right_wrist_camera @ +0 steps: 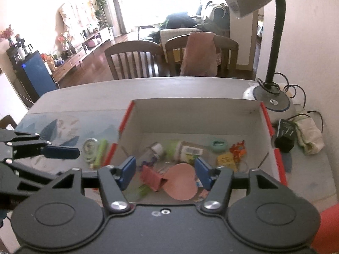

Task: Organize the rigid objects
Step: 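Withdraw both grippers from the box toward the tape dispenser and glue stick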

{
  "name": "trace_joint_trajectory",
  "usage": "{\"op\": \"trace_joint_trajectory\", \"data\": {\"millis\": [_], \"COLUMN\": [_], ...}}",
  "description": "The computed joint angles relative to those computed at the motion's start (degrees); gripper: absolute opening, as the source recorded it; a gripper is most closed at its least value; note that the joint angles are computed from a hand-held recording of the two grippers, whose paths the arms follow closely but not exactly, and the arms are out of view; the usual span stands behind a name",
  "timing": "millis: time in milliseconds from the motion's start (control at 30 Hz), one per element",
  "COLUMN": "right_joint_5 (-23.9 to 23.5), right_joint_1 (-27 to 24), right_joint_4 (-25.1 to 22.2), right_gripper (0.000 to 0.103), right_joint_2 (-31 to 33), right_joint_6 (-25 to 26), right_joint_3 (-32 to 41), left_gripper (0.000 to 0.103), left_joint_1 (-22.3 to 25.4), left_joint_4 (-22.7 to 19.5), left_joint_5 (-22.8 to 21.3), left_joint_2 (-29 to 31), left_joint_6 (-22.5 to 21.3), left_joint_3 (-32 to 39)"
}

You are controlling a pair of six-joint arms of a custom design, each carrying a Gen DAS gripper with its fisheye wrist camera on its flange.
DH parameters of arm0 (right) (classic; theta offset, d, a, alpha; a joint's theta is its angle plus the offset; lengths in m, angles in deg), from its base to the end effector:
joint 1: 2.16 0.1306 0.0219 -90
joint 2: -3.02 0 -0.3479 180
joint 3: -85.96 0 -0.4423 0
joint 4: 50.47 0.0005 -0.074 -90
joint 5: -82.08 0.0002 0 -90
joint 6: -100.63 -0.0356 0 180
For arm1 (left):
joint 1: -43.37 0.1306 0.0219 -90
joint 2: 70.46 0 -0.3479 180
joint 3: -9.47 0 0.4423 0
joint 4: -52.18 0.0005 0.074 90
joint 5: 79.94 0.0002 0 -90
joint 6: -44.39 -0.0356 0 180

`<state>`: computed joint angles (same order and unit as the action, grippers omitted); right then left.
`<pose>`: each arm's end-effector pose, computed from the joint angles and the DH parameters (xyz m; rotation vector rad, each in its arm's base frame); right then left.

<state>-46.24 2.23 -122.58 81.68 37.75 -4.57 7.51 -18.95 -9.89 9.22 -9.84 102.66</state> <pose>0.4338 0.0549 0.4652 -0.8708 2.2882 0.7078 0.3691 -0.2524 0.4853 -0.1250 2.4860 -0.0678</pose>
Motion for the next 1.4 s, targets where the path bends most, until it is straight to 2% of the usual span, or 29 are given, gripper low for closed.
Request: {"op": "trace_joint_trajectory", "data": {"millis": [100,267,367,433,567,700,733,800,933,1067,1200,1333,1400], "right_joint_5": [-1.45,-3.07,-3.15,-2.55,-0.97,0.99,1.53,3.23,6.48,9.20,11.71,13.88,15.22], "right_joint_1": [0.26,1.25,2.56,3.84,7.06,10.52,11.47,13.44,16.88,20.22,23.01,25.47,26.75], "right_joint_4": [-0.47,-0.29,0.60,1.30,2.68,4.75,5.13,5.91,7.23,7.50,7.15,6.87,7.12], "right_gripper": [0.061,0.064,0.070,0.075,0.077,0.087,0.088,0.088,0.089,0.088,0.088,0.087,0.087], "right_joint_2": [-1.94,-5.63,-8.35,-10.13,-12.63,-14.41,-14.50,-14.26,-12.99,-11.34,-9.27,-6.37,-4.72], "right_joint_6": [-0.90,-3.62,-5.29,-6.59,-8.85,-13.29,-14.29,-16.28,-19.65,-22.57,-24.74,-26.50,-27.25], "right_joint_3": [-0.97,-3.19,-5.13,-6.43,-8.41,-9.99,-10.07,-9.85,-8.97,-8.02,-7.11,-5.30,-4.21], "left_gripper": [0.062,0.063,0.063,0.064,0.065,0.068,0.076,0.081,0.081,0.087,0.088,0.101,0.101], "left_joint_1": [0.34,1.31,2.13,2.77,4.31,6.72,7.29,8.52,11.21,13.61,17.49,19.91,20.82], "left_joint_4": [0.25,0.08,-0.51,-0.98,-1.68,-1.96,-1.98,-1.67,-0.03,2.00,5.00,8.14,10.03], "left_joint_5": [-0.70,-1.25,-1.30,-1.25,-0.96,0.80,1.21,1.83,3.98,4.72,8.31,9.21,9.74], "left_joint_2": [-3.26,-8.76,-12.43,-14.99,-19.18,-22.64,-23.38,-24.92,-27.25,-28.51,-29.95,-30.30,-30.24], "left_joint_6": [0.19,0.03,0.09,-0.11,-0.99,-2.12,-2.48,-3.15,-5.14,-7.29,-8.76,-11.06,-12.14], "left_joint_3": [-2.22,-5.77,-8.19,-9.96,-13.06,-16.05,-16.77,-18.35,-21.39,-24.03,-27.04,-29.41,-30.59]}}
